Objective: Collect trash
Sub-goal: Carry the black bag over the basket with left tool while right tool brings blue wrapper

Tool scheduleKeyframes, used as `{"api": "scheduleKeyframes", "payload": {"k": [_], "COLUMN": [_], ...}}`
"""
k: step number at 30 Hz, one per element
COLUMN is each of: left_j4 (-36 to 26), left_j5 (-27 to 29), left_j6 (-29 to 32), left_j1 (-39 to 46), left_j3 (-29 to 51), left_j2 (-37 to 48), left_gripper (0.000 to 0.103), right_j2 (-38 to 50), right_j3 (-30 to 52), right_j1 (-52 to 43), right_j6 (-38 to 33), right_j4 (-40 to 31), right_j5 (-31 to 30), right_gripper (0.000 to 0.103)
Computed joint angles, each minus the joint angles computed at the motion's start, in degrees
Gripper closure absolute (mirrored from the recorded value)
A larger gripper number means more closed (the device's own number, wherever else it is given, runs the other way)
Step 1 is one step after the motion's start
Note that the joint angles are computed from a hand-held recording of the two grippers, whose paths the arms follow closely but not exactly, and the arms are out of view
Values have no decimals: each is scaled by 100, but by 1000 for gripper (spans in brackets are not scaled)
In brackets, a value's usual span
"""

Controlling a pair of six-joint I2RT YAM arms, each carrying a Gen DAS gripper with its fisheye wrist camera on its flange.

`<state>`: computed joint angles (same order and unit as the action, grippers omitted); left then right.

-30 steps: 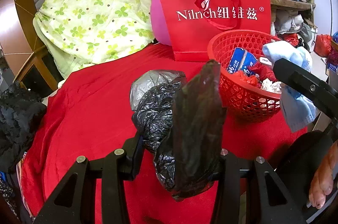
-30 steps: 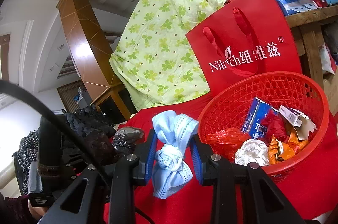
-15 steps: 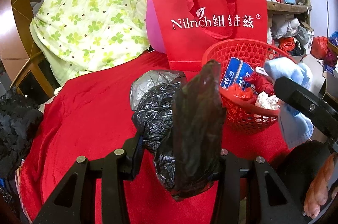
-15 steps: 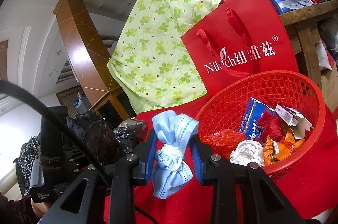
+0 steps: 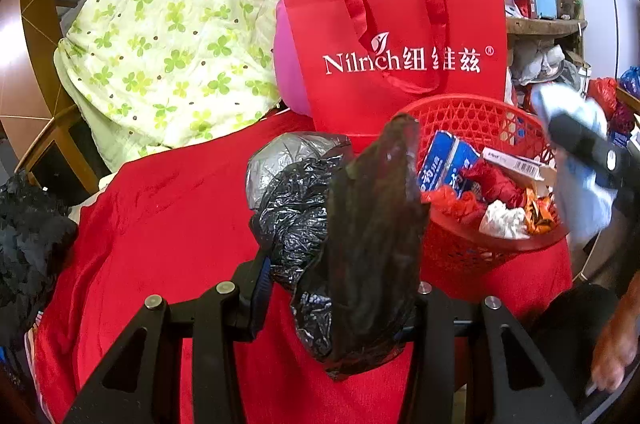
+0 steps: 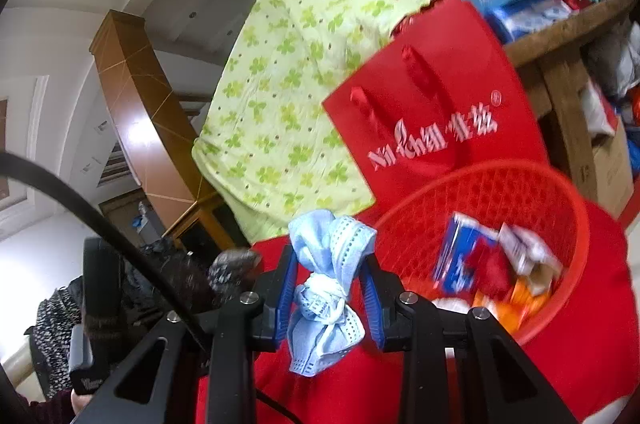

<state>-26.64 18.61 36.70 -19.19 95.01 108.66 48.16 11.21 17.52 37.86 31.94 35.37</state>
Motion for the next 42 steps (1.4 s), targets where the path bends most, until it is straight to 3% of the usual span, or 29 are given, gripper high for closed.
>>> {"api": "scheduleKeyframes", "payload": {"k": [4, 7, 11, 16, 19, 24, 29, 34, 42], "left_j4": [-13, -38, -241, -424, -569, -892, -1271, -1178, -1043], "left_j5": [48, 45, 34, 31, 55, 35, -31, -208, -280], "left_j6": [-73, -128, -207, -320, -409, -613, -794, -803, -834], "left_j1": [-32, -95, -252, -490, -637, -954, -1242, -1389, -1391], "left_j3": [139, 276, 618, 1156, 1514, 2022, 2379, 2297, 2133], "left_j2": [24, 62, 175, 358, 557, 979, 1308, 1331, 1255], "left_gripper": [55, 55, 55, 55, 55, 55, 55, 55, 55], "right_j2": [-514, -748, -296, 63, -101, -377, -230, -67, 27], "right_j3": [264, 641, 1524, 2117, 1801, 918, 519, 392, 407], "right_j1": [-552, -1268, -2293, -3386, -3801, -5401, -6223, -6358, -5906], "right_j6": [-195, -190, -185, -75, -170, 482, 662, 634, 627], "right_j4": [-493, -968, -1606, -1639, -1566, -1173, -735, -493, -282], "right_j5": [-306, -941, -1900, -2863, -2933, -4316, -5341, -5578, -5242], "right_gripper": [69, 69, 69, 69, 69, 69, 69, 69, 69]}}
